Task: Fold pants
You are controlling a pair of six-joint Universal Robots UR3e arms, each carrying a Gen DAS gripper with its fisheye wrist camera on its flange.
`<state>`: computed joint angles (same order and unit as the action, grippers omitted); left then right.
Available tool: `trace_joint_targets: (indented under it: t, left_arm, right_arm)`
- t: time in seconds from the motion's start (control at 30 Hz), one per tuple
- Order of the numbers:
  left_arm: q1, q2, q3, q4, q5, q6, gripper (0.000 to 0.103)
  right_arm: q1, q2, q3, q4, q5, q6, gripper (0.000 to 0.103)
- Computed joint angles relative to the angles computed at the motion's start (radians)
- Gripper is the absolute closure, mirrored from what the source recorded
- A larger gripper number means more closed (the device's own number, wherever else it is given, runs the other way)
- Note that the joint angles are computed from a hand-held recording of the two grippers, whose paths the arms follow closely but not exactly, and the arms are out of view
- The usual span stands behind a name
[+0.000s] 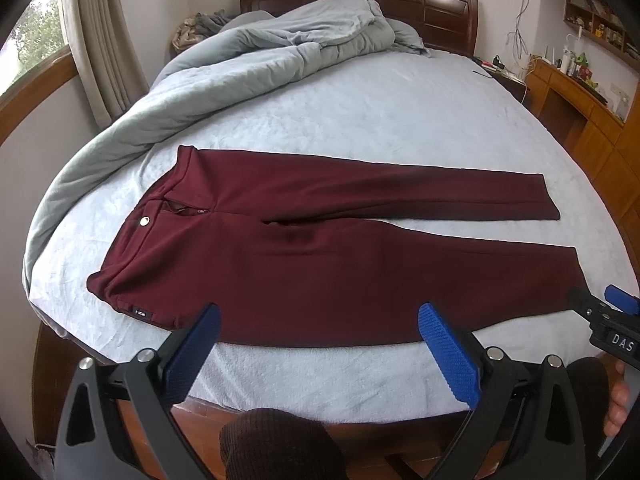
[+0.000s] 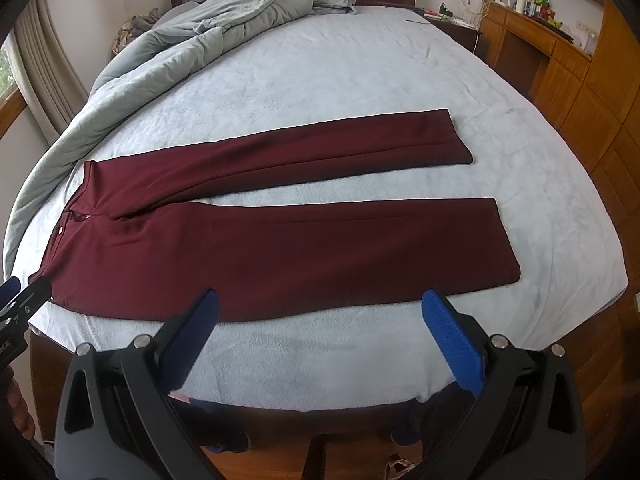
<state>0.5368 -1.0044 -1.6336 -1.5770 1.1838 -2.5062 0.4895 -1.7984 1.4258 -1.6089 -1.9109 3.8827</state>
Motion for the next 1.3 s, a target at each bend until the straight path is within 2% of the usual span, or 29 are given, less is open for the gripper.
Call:
trace_joint_targets:
  t: [1.3]
  left_arm:
    - [-0.035, -0.017, 0.005, 0.026, 0.02, -0.033, 0.004]
  right_arm:
    - [-0.009, -0.003, 0.001, 0.004, 0.001, -0.009, 0.002]
